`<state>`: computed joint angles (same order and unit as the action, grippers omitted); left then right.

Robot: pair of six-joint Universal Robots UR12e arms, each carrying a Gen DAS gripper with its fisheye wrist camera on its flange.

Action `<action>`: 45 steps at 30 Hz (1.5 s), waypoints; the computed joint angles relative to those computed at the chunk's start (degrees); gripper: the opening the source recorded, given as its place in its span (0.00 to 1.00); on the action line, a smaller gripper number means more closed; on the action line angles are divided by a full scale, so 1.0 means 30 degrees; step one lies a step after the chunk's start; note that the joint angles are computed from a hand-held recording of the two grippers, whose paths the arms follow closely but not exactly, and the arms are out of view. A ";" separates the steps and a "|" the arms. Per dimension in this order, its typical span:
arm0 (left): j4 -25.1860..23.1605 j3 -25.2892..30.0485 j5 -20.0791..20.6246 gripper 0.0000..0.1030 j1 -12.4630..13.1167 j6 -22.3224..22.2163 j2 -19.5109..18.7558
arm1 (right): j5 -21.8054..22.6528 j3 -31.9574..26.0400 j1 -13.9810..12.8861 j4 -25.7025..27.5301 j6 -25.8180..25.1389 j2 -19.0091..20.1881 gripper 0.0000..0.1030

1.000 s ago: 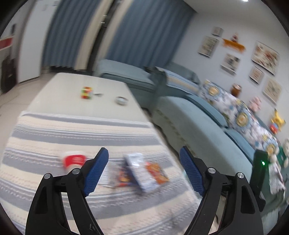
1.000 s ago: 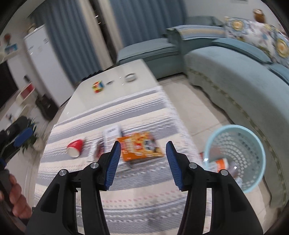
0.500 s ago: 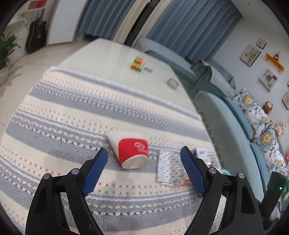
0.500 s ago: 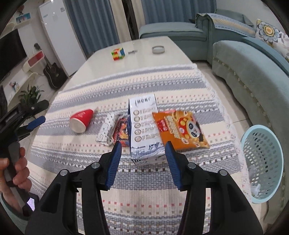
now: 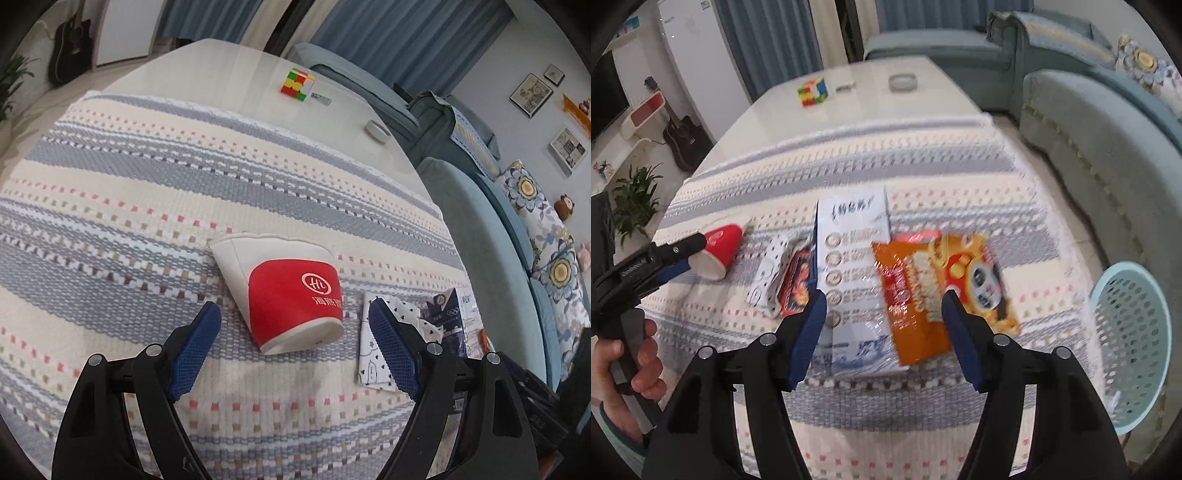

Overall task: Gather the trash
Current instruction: 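Move the left tool to the red-white paper cup while the right tool reaches the white box, then grasp the red-white paper cup with the left tool while the right tool grasps the white milk box, then carry the paper cup and milk box over the basket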

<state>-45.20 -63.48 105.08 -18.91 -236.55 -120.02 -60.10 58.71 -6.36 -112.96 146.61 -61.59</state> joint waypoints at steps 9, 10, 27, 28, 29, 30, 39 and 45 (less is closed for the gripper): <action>-0.2436 0.1811 0.0542 0.63 -0.0057 0.0400 -0.1084 | 0.1376 0.0423 -0.0839 0.1920 -0.0301 -0.0431 0.59; -0.2256 0.1720 0.0561 0.63 -0.0069 0.0397 -0.1043 | 0.1442 0.0506 -0.0842 0.2221 -0.0509 -0.0478 0.59; 0.0569 -0.0097 0.1385 0.62 -0.0909 0.1637 0.0089 | -0.0421 -0.1690 0.0824 0.2716 0.1463 0.1032 0.85; 0.0546 -0.0026 0.1411 0.62 -0.0945 0.1692 0.0059 | -0.0775 -0.1834 0.0951 0.2609 0.1621 0.1147 0.85; 0.0521 0.0024 0.1473 0.62 -0.0990 0.1745 0.0043 | -0.1098 -0.2003 0.1083 0.2580 0.1742 0.1278 0.85; 0.0548 0.0016 0.1517 0.62 -0.1037 0.1784 0.0057 | -0.1316 -0.2120 0.1182 0.2623 0.1772 0.1368 0.84; 0.0993 -0.0127 0.2226 0.62 -0.1637 0.1620 0.0380 | -0.0106 -0.0451 0.0760 0.2273 -0.0754 0.0158 0.52; 0.1337 -0.0276 0.3180 0.62 -0.2488 0.1700 0.0899 | 0.2017 0.2027 -0.0448 0.2087 -0.3927 -0.2041 0.52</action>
<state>-41.19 -64.31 114.62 -26.38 -231.45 -117.32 -54.05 64.79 -7.70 -106.69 134.83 -67.71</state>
